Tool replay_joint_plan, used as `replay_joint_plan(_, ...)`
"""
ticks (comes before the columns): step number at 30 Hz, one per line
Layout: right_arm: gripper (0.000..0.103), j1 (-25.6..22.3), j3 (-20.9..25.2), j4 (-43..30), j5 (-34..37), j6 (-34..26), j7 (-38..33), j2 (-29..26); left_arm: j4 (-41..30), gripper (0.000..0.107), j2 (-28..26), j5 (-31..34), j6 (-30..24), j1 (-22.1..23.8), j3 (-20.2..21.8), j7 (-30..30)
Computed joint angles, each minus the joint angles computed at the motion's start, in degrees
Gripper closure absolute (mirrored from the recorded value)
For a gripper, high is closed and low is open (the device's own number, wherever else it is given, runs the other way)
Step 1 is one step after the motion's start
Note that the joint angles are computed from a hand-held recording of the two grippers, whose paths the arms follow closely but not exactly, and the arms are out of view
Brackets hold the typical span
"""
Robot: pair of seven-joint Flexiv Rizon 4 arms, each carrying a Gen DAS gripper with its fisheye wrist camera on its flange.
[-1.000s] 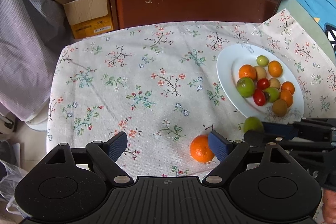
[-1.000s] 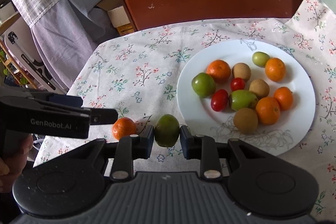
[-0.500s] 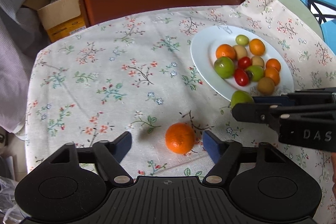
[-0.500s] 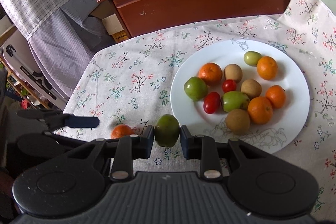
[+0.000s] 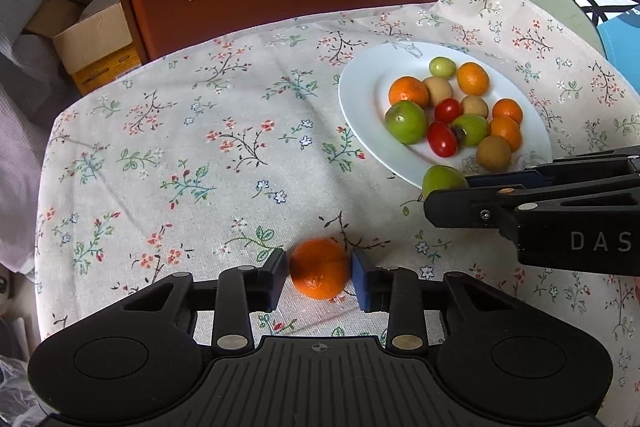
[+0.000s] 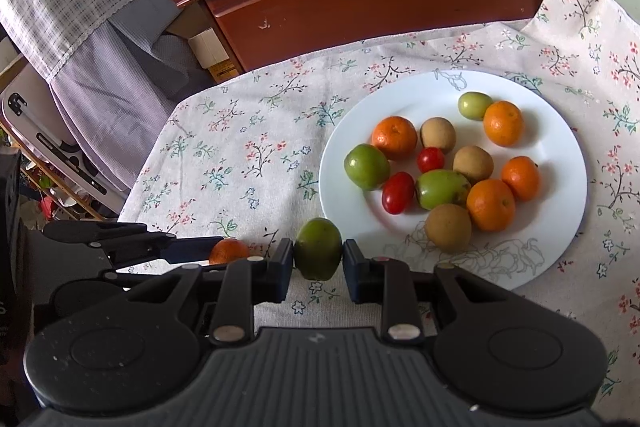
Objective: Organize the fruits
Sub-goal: 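Grasp the last tangerine with the left gripper while the right grasps the green lime, then carry the tangerine and lime over the plate and open both grippers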
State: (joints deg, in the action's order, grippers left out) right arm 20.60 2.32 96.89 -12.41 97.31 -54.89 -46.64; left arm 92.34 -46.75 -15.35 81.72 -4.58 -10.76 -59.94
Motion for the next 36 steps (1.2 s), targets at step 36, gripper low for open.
replay_joint_plan(36, 0.076, 4.6, -10.7, 2.0, 8.8, 9.0, 3.1, 3.7, -4.3, 0.078, -2.9, -3.4, 7.1, 6.2, -13.0, 2.8)
